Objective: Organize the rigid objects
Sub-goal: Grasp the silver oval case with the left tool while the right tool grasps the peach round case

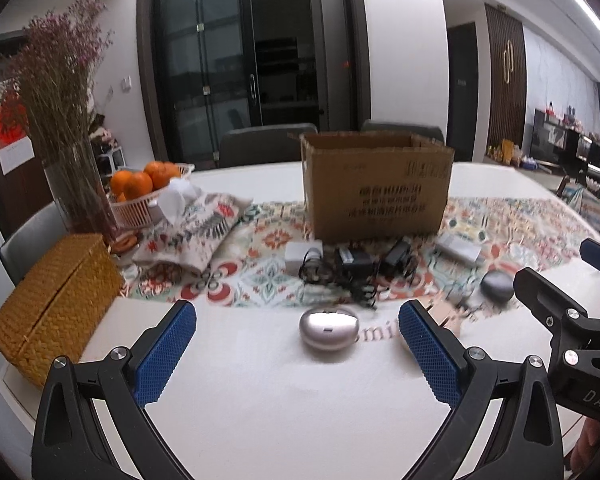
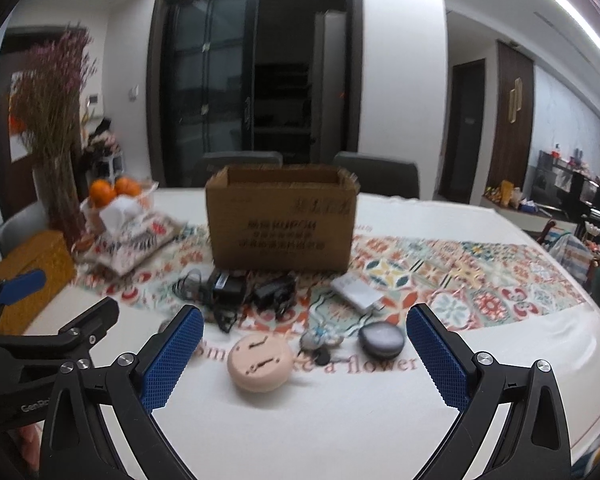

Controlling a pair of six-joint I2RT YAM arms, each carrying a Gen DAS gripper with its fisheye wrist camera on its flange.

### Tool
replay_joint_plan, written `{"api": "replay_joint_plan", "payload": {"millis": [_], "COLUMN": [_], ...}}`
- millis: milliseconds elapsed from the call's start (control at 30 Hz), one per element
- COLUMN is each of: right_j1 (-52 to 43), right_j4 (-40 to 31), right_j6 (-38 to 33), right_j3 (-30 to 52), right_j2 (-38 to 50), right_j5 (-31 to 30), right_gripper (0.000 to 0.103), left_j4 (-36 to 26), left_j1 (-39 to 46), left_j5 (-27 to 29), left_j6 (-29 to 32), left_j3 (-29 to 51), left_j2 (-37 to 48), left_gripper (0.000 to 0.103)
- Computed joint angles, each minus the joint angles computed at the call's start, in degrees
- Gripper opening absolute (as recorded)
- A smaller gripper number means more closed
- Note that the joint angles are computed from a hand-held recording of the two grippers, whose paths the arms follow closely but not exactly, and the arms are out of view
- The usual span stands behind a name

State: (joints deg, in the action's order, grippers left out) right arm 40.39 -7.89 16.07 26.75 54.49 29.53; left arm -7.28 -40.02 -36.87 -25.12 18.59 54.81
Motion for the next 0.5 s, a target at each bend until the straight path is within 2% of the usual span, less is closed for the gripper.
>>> {"api": "replay_joint_plan", "payload": {"millis": [267, 500], "right_j1": [-2.1, -6.05], "right_j4": [4.88, 7.77], "right_j6": [-3.44, -6.34], "right_j3": [1.75, 5.6], "right_j2": [12.18, 24.11], "right_j5": [-5.38, -11.04], "right_gripper": [0.103, 0.103], "left_j4": [14.17, 25.61], "left_j1": [7.66, 12.38], "left_j5": [7.51, 13.12], "left_j6": [7.67, 14.46], "left_j3": [-3.66, -3.09], "left_j2": [10.89, 23.32], "left_gripper": [0.103, 0.1]}}
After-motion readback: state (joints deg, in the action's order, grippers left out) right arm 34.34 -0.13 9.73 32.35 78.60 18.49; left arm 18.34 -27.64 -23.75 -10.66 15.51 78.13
